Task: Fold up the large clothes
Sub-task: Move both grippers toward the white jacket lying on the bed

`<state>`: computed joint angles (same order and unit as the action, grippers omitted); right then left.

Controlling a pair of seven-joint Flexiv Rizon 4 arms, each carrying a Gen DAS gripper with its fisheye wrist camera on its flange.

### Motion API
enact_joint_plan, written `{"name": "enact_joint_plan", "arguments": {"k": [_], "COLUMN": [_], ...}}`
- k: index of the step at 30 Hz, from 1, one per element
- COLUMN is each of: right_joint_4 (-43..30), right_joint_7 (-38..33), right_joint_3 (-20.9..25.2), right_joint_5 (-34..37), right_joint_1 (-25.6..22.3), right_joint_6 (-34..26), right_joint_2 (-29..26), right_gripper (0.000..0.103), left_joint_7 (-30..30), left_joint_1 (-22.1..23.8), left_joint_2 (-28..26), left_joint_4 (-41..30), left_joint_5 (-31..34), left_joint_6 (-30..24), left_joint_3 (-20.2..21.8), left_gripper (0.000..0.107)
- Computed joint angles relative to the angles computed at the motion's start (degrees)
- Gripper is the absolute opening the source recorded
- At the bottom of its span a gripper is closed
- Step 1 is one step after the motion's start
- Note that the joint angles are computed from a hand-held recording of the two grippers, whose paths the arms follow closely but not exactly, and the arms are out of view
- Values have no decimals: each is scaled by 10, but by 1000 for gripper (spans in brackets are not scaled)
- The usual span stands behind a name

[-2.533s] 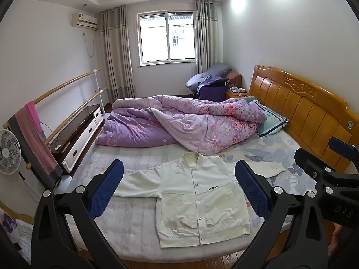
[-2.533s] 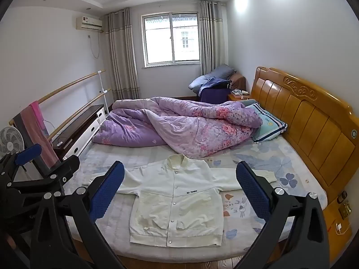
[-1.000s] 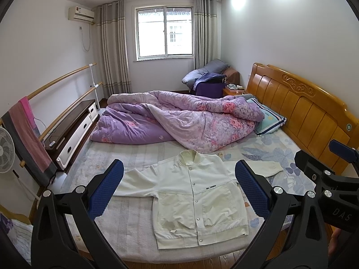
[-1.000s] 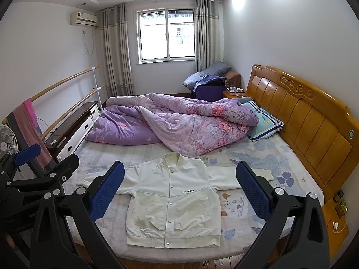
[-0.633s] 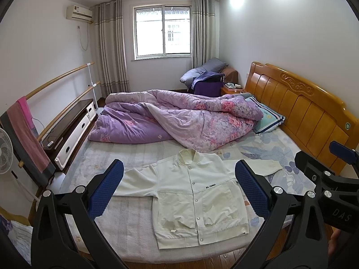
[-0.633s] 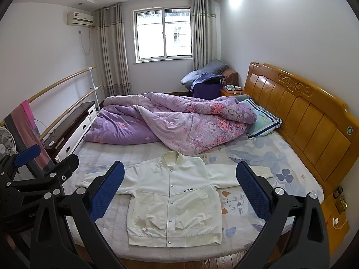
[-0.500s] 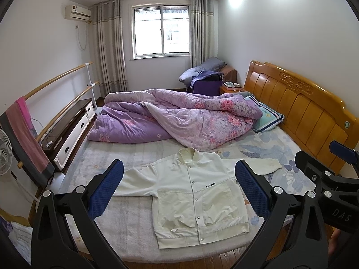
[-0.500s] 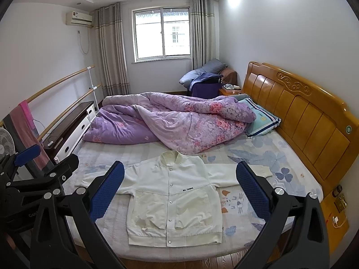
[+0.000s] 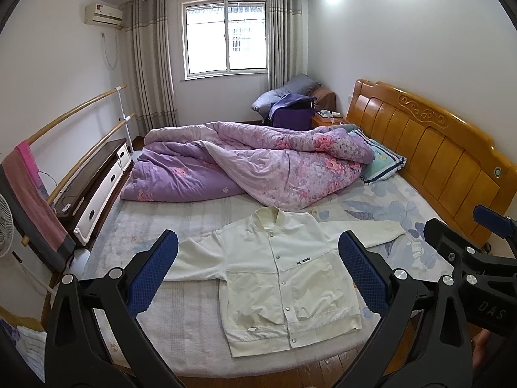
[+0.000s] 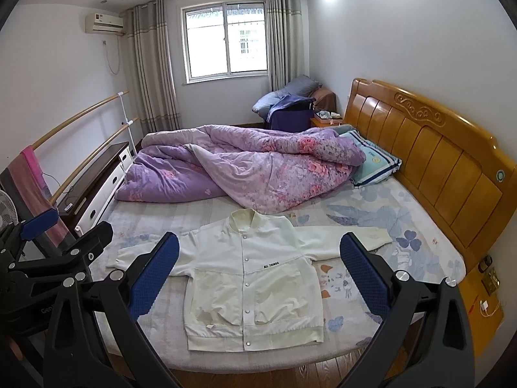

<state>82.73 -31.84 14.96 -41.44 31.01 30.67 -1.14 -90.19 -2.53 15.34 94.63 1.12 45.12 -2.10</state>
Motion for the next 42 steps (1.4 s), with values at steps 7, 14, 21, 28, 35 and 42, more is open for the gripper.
{"name": "enact_joint_plan", "arguments": {"k": [7,14,21,28,35,42], "right_joint_4": [-12,-34,-99,-174,-258,-336], "right_joint_7": [-27,-73,-163,-245,-312,-348], "right_joint_3": [-12,-35,-57,-75,-85,-96], "right_joint_5": [25,61,127,184,236,260], "right_joint_1": [-9,-24,-37,-46,-51,-45], "right_joint_6": [16,56,64,57,20,-21], "right_joint_2": [-17,-51,-107,-164,-220,-275], "right_gripper": [96,96,96,96,96,96], "left_joint_7": [-4,-44,-88,-124,-131,-119], "left_joint_1": [4,6,-15,-46,-65,-61], "left_joint_2": [-27,-84,-172,-250,-313,-357], "left_joint_4": [-23,-85,-190,-282,-351,-389], "left_joint_5": [3,48,94,116,119,92], "left_joint_6": [-6,-26,-75,-113,-141,-158], "left_joint_3": [-3,-20,-19,2,24,36], "left_gripper": [99,99,99,99,99,99]}}
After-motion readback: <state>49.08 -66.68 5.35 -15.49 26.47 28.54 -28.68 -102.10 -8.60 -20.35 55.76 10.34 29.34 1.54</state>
